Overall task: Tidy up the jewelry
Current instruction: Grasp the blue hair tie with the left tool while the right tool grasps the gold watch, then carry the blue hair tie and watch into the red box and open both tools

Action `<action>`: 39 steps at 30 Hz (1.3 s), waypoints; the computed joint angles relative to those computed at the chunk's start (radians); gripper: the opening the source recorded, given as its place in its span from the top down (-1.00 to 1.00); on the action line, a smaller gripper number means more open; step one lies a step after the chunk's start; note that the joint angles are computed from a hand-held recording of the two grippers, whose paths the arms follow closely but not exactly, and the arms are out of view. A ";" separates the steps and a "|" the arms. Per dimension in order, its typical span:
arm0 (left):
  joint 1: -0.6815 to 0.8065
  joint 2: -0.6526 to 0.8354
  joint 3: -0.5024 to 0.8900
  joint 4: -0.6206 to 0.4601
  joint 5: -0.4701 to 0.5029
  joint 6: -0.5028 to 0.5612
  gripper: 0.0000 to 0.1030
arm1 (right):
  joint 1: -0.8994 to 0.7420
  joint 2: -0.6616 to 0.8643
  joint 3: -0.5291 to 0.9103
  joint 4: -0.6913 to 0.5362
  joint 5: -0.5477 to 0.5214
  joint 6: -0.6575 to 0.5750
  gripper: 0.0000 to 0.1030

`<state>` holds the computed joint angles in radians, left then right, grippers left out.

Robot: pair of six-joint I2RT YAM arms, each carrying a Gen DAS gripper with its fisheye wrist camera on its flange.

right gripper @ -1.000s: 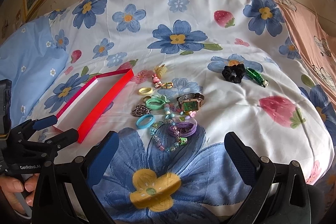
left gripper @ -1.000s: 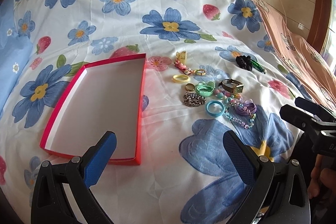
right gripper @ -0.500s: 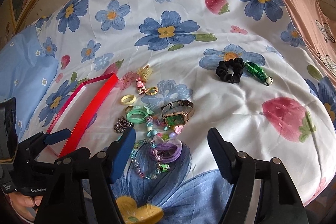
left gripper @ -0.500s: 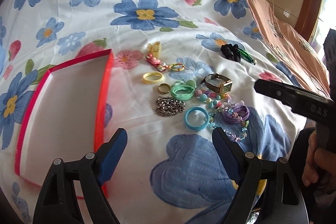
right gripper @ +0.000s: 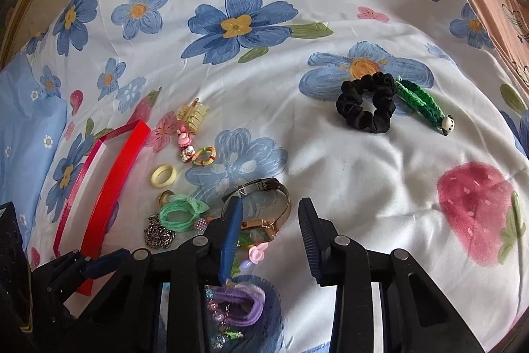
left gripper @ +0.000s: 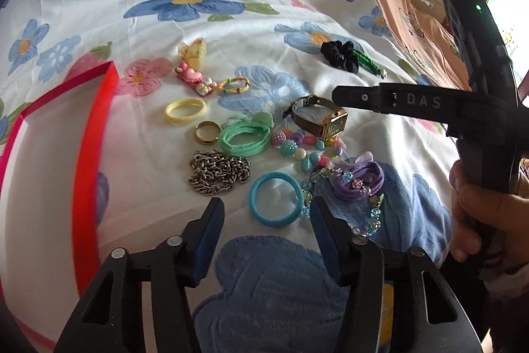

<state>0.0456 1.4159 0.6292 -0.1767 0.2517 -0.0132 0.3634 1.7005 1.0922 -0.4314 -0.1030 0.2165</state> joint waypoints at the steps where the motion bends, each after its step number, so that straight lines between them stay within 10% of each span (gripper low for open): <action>1: 0.005 0.026 0.010 0.004 0.011 0.003 0.04 | -0.004 0.024 0.015 -0.006 -0.004 0.000 0.34; 6: 0.025 0.088 0.043 0.019 0.054 0.016 0.63 | -0.011 0.101 0.054 -0.021 -0.015 0.000 0.47; 10: 0.056 0.094 0.050 0.017 0.097 0.011 0.85 | -0.021 0.111 0.051 -0.018 -0.019 0.002 0.96; 39: 0.530 -0.239 0.007 -0.230 0.259 0.162 0.90 | 0.211 0.079 0.160 0.008 -0.090 0.077 0.97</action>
<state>0.5754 1.1773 0.6364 -0.4064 0.5107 0.1487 0.5745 1.7792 1.2523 -0.4238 -0.1926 0.2939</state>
